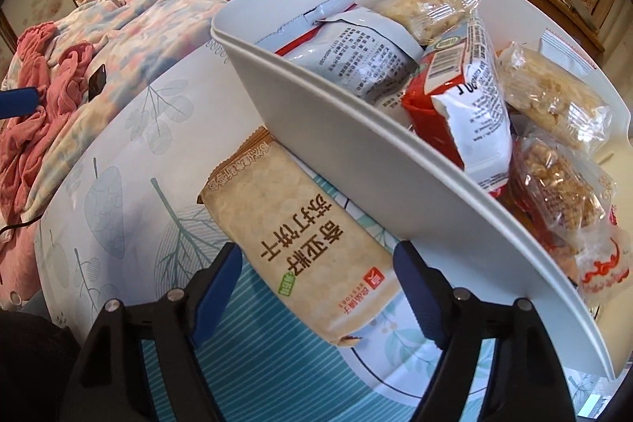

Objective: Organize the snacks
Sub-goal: 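Move the right gripper down toward the beige soda-cracker packet beside the tray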

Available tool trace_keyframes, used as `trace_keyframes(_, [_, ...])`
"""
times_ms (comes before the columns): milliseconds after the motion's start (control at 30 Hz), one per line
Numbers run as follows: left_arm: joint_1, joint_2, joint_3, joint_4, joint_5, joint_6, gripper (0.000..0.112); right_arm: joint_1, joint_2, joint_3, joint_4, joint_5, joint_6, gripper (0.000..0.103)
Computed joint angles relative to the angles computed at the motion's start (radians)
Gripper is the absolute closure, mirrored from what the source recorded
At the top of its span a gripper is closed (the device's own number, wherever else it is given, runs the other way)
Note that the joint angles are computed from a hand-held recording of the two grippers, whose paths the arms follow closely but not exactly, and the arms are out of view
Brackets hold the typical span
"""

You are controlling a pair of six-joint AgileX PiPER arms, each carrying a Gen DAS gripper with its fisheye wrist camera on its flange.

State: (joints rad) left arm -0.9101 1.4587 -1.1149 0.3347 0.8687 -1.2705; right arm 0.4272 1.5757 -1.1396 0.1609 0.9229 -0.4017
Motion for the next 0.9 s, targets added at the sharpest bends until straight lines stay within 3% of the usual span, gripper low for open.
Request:
trace_keyframes(133, [-0.014, -0.021, -0.029, -0.003, 0.067, -0.005, 0.023, 0.010, 0.015, -0.033, 0.004, 0.051, 0.024, 0.029])
trace_keyframes(267, [-0.028, -0.036, -0.071, -0.007, 0.130, 0.003, 0.023, 0.019, -0.002, -0.031, 0.032, 0.105, 0.026, 0.041])
trace_keyframes(367, [-0.031, -0.043, -0.097, -0.007, 0.162, 0.015, 0.023, 0.037, -0.015, -0.026, 0.032, 0.130, 0.052, 0.042])
trace_keyframes(567, [-0.030, -0.050, -0.111, -0.020, 0.181, 0.044, 0.023, 0.094, -0.022, -0.006, -0.031, 0.080, 0.148, 0.035])
trace_keyframes(900, [-0.019, -0.068, -0.077, -0.038, 0.182, 0.059, 0.023, 0.142, 0.027, -0.015, -0.074, 0.013, 0.197, 0.035])
